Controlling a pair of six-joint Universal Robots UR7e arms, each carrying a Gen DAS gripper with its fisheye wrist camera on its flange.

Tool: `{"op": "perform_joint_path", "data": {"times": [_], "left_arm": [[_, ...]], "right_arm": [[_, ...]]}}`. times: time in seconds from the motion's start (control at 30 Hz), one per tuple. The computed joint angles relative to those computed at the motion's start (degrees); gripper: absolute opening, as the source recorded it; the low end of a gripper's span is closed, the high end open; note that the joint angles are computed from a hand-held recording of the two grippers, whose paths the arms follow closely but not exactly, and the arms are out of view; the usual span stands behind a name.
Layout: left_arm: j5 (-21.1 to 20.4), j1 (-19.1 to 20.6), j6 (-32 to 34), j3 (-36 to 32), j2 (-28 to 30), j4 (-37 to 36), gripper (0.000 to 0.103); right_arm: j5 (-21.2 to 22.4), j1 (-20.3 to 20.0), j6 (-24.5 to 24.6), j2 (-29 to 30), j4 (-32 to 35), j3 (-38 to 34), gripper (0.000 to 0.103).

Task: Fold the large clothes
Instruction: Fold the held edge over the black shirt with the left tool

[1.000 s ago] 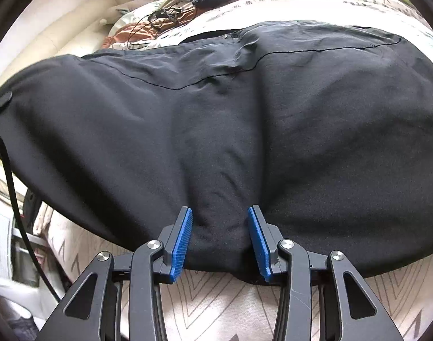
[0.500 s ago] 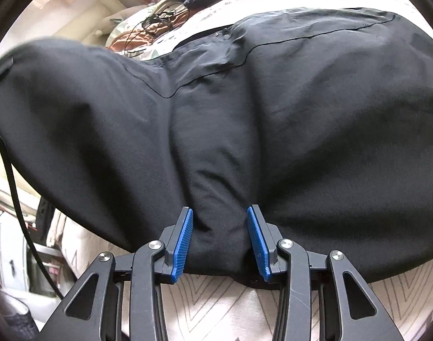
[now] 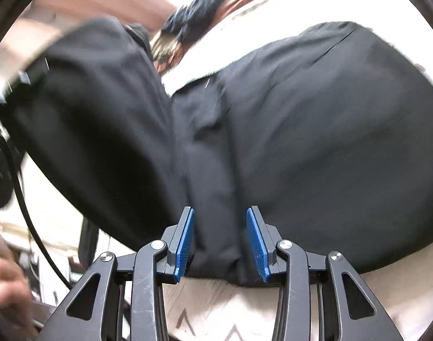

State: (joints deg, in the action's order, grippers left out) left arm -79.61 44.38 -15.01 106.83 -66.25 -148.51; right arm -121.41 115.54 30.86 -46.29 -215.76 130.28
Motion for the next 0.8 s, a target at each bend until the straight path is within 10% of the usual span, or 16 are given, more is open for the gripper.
{"op": "perform_joint_path", "data": {"times": [0.63, 0.8], "left_arm": [[-7.5, -3.9, -1.8, 4.0, 10.8, -0.4, 0.009], [-10.8, -3.3, -1.8, 4.3, 11.3, 0.9, 0.040]], "right_arm": [[-8.6, -3.5, 6.1, -10.7, -21.5, 19.1, 0.040], [-10.5, -2.6, 7.6, -11.9, -22.9, 21.5, 0.040]]}}
